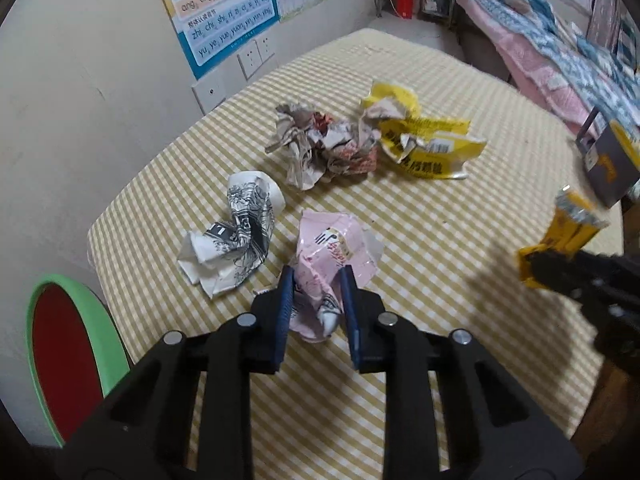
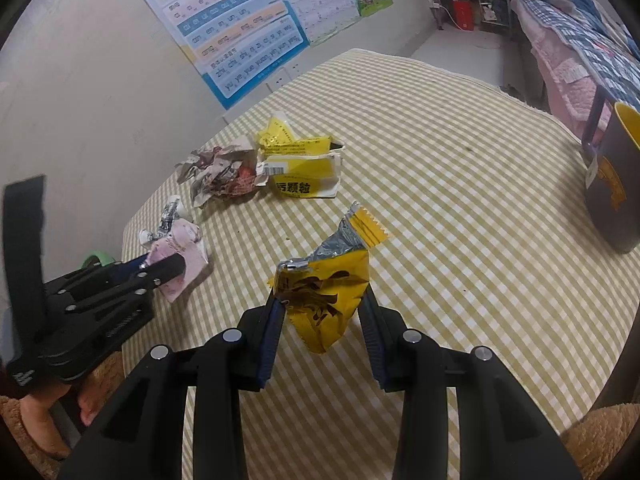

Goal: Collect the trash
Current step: 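Grasp the pink-white wrapper with the left tool while the right tool holds the yellow wrapper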

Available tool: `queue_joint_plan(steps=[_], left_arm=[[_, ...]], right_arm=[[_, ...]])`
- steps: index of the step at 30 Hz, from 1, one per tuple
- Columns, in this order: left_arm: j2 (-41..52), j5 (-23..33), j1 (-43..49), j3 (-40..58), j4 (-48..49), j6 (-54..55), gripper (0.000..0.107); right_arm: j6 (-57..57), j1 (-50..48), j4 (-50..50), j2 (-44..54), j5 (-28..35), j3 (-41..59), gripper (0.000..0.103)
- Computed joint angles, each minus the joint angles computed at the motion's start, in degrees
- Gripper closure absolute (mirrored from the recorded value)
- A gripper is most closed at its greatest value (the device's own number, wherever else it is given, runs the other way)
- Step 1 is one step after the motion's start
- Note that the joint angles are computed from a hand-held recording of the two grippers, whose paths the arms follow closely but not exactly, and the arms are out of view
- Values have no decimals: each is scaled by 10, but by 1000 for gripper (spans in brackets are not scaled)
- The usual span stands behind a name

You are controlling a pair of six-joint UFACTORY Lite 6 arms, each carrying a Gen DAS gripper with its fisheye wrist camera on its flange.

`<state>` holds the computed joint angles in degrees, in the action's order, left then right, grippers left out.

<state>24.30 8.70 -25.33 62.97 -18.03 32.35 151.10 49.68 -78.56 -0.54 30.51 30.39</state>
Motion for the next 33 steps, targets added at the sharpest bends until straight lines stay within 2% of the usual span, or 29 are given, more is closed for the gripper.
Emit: queue_joint_plan(steps=[6, 11, 16, 22, 33], left_arm=[[-104, 20, 24, -66, -116, 107, 84], [-173, 58, 77, -94, -201, 191, 84], [-233, 85, 130, -125, -240, 239, 84], [-258, 125, 190, -140, -293, 303, 84], [-271, 168, 250, -158, -355, 385, 84]], right_arm=[[-10, 11, 1, 20, 9, 18, 67], [-33, 20, 13, 43, 13, 42, 67], [-89, 40, 53, 72, 34, 86, 67], [-169, 73, 102, 125, 76, 165, 67], [-245, 86, 144, 178, 88, 232, 67]])
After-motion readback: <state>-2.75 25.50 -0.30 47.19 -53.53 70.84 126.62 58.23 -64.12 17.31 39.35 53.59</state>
